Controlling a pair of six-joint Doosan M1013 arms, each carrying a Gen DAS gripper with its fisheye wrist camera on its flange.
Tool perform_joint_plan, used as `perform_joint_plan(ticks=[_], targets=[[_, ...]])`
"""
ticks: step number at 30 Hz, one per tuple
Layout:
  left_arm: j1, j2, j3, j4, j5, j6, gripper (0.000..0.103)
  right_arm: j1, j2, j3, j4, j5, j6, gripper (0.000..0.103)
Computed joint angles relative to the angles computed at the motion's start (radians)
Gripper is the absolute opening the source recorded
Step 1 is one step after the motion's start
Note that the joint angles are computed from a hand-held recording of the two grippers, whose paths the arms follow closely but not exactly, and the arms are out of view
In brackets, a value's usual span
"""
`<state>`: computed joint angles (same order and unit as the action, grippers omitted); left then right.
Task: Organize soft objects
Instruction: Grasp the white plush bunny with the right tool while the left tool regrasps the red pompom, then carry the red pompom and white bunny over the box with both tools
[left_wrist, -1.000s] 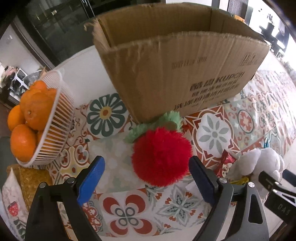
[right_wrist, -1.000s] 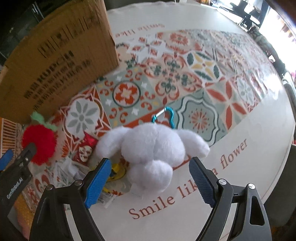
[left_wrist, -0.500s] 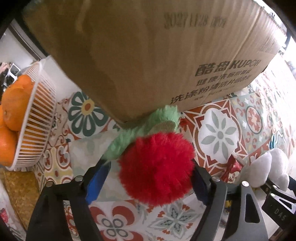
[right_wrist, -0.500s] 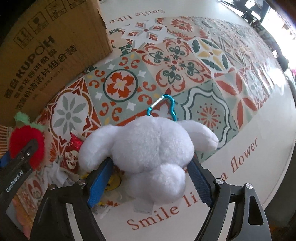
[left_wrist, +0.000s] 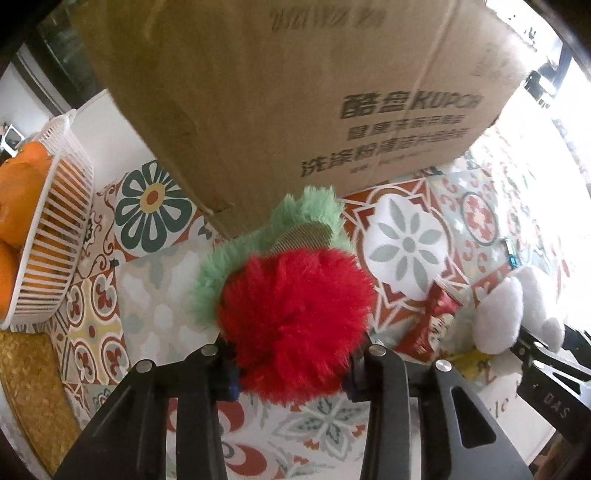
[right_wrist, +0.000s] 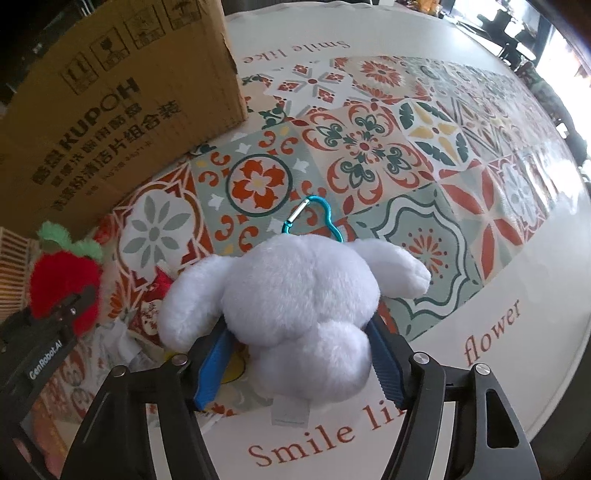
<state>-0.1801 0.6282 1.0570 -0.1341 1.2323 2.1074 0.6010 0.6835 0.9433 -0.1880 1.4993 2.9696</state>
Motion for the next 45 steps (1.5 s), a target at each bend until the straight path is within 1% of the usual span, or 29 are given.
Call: perform_joint_plan(ticks=[4, 7, 10, 12, 16, 20, 26, 31, 41, 45], targets=[[0.004, -0.036, 0.042, -0.015, -0.024, 0.007, 0.038, 0.006, -0.030, 0.047, -0.008, -0.072, 0.004, 0.069], [0.012, -0.055, 0.062, -0.037, -0.035, 0.011, 0.038, 0.013, -0.047, 0.068, -0.019, -0.098, 0.004, 0.069], [0.024, -0.077, 0.089, -0.054, -0.052, 0.020, 0.038, 0.022, -0.059, 0.076, -0.039, -0.105, -0.007, 0.069], [0.025, -0.104, 0.107, -0.060, -0.052, 0.017, 0.038, 0.029, -0.066, 0.078, -0.054, -0.110, -0.012, 0.069], [0.029, -0.130, 0.124, -0.086, -0.058, 0.018, 0.038, 0.044, -0.072, 0.069, -0.089, -0.111, -0.029, 0.069], [0.024, -0.152, 0.133, -0.115, -0.069, 0.011, 0.038, 0.049, -0.071, 0.053, -0.123, -0.122, -0.056, 0.069], [0.031, -0.183, 0.142, -0.168, -0.084, 0.013, 0.038, 0.056, -0.095, 0.061, -0.168, -0.163, -0.062, 0.069], [0.041, -0.212, 0.151, -0.209, -0.119, 0.022, 0.038, 0.061, -0.109, 0.057, -0.207, -0.196, -0.072, 0.069], [0.058, -0.235, 0.131, -0.288, -0.140, 0.040, 0.038, 0.068, -0.125, 0.034, -0.269, -0.268, -0.112, 0.069], [0.062, -0.240, 0.117, -0.313, -0.145, 0.049, 0.038, 0.067, -0.133, 0.030, -0.280, -0.308, -0.131, 0.069]])
